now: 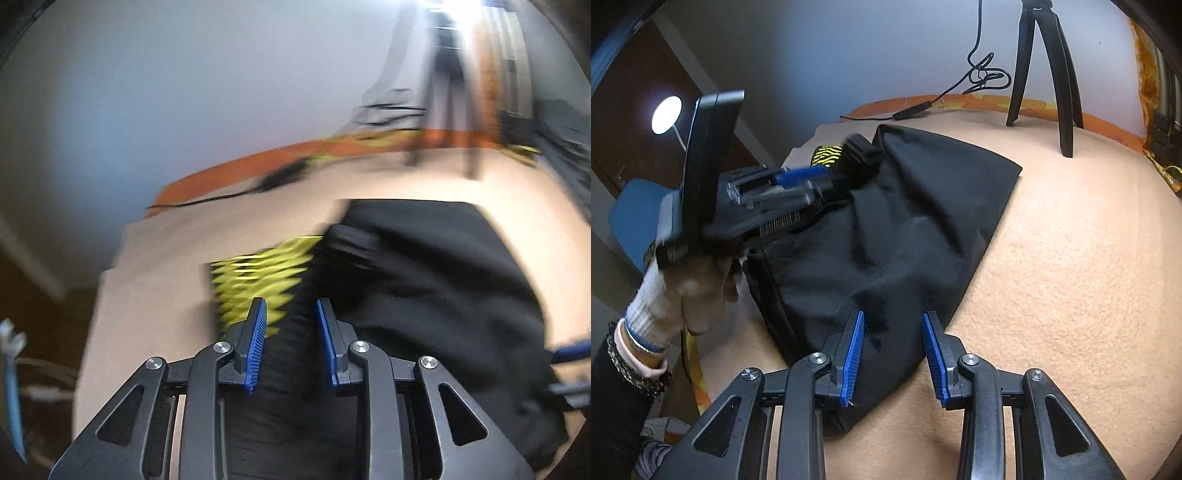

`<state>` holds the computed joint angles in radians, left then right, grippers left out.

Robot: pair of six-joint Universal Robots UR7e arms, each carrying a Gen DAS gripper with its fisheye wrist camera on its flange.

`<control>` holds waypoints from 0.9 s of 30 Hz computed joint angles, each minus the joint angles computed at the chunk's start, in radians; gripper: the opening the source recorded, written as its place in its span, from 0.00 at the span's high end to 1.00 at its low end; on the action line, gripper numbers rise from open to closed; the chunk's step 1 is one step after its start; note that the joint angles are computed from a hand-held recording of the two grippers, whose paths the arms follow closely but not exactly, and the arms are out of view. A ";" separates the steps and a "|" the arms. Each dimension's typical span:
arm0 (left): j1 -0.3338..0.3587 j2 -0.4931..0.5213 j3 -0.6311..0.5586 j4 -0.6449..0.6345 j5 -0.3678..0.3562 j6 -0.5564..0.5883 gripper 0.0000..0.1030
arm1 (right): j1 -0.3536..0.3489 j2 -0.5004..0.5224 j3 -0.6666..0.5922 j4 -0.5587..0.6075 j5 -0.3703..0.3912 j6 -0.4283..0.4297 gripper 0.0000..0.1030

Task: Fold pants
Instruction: 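Close the left gripper on the black elastic waistband of the folded pants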

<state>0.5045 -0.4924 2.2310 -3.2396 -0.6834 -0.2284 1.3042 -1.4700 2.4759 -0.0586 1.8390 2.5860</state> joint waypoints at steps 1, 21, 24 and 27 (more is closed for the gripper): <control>0.011 -0.006 -0.007 0.038 0.042 -0.039 0.75 | 0.004 0.009 -0.002 -0.005 0.010 -0.004 0.66; 0.078 -0.023 -0.040 -0.117 -0.233 0.090 0.42 | -0.010 0.031 0.013 -0.033 0.015 -0.030 0.63; 0.092 -0.013 -0.062 -0.096 -0.230 0.075 0.78 | -0.024 0.034 0.012 -0.035 0.001 -0.037 0.64; 0.091 -0.013 -0.064 -0.095 -0.182 0.052 0.80 | -0.032 0.030 0.016 -0.041 -0.002 -0.054 0.65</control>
<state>0.5957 -0.5051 2.1673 -3.3345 -0.8659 -0.1759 1.2724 -1.4398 2.4917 -0.0993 1.8368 2.5321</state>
